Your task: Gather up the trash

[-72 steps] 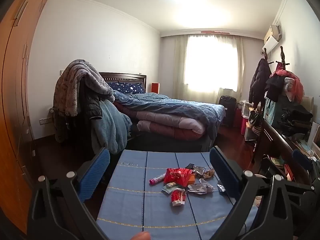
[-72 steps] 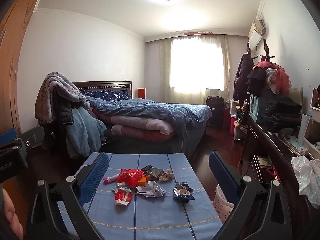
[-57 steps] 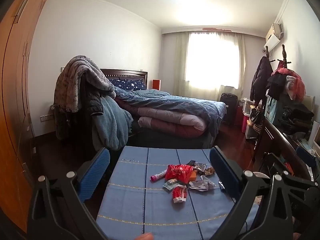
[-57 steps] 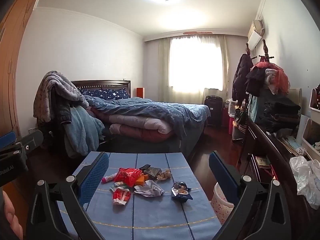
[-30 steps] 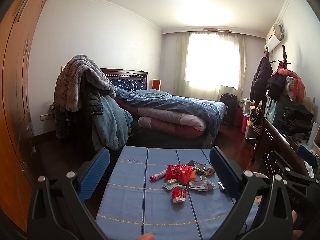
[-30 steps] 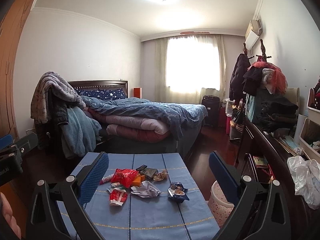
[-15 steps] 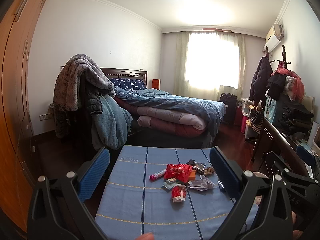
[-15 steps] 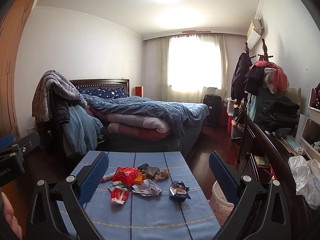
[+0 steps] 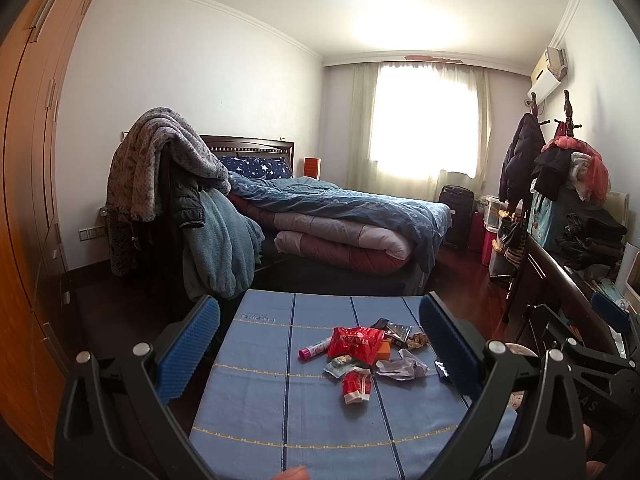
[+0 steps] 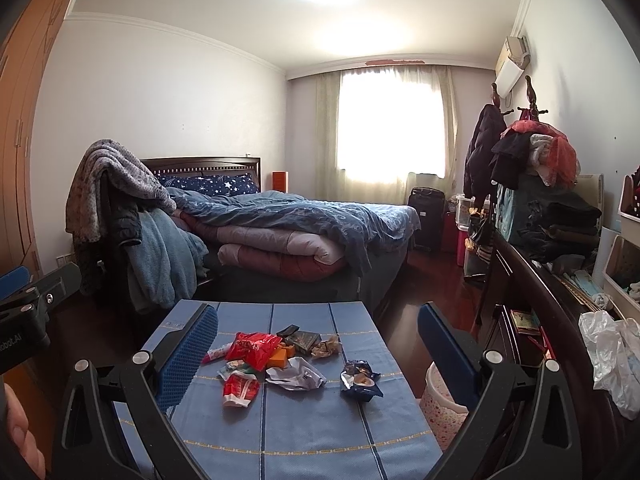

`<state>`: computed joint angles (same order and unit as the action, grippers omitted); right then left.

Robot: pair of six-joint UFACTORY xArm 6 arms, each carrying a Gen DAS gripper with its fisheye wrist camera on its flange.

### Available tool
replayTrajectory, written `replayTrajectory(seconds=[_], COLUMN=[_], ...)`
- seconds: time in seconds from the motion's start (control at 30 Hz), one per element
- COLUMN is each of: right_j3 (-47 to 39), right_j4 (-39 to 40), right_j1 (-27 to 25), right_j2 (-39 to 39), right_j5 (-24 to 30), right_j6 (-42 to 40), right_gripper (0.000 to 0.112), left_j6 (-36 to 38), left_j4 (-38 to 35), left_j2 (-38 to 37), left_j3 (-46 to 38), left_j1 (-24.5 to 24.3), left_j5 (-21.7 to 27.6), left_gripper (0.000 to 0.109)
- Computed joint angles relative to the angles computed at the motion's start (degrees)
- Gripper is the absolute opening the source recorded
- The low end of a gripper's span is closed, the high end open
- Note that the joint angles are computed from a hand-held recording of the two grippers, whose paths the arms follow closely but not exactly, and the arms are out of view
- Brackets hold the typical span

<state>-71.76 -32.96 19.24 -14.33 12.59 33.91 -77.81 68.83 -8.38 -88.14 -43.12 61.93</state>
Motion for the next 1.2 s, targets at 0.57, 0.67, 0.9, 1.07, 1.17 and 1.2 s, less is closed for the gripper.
replayTrajectory(seconds=[0.57,0.67,0.9,1.07,1.17,1.2], right_j3=[-0.39,-0.38,-0.46,-0.41,-0.44,-0.39], right_j4=[0.69,0.86,0.17,-0.09,-0.35,-0.11], right_j1=[0.02,0.05,0.07,0.13,0.17,0.12], right_j2=[0.18,0.17,0.24,0.26,0.32,0.25], right_j5=[0.21,0.24,0.21,0.15,0.14,0.15], right_j6=[-0.63,-0.78,-0.12,0.13,0.4,0.16], right_gripper=[0.099,0.099,0.099,0.099,0.099,0.099], left_j6=[-0.59,-0.61,-0.28,-0.27,-0.28,-0.29], left_j4=[0.38,0.42,0.52,0.52,0.51,0.53], left_j2=[-0.48,-0.46,-0.25,-0.24,-0.23,-0.22], left_j3=[0.87,0.84,0.1,0.08,0.09,0.09], left_j1=[-0.1,-0.13,-0.47,-0.49,-0.5,-0.52], left_j5=[-0.42,-0.33,0.04,0.1,0.07,0.11], left_gripper=[0.1,0.1,0.1,0.1,0.1,0.1])
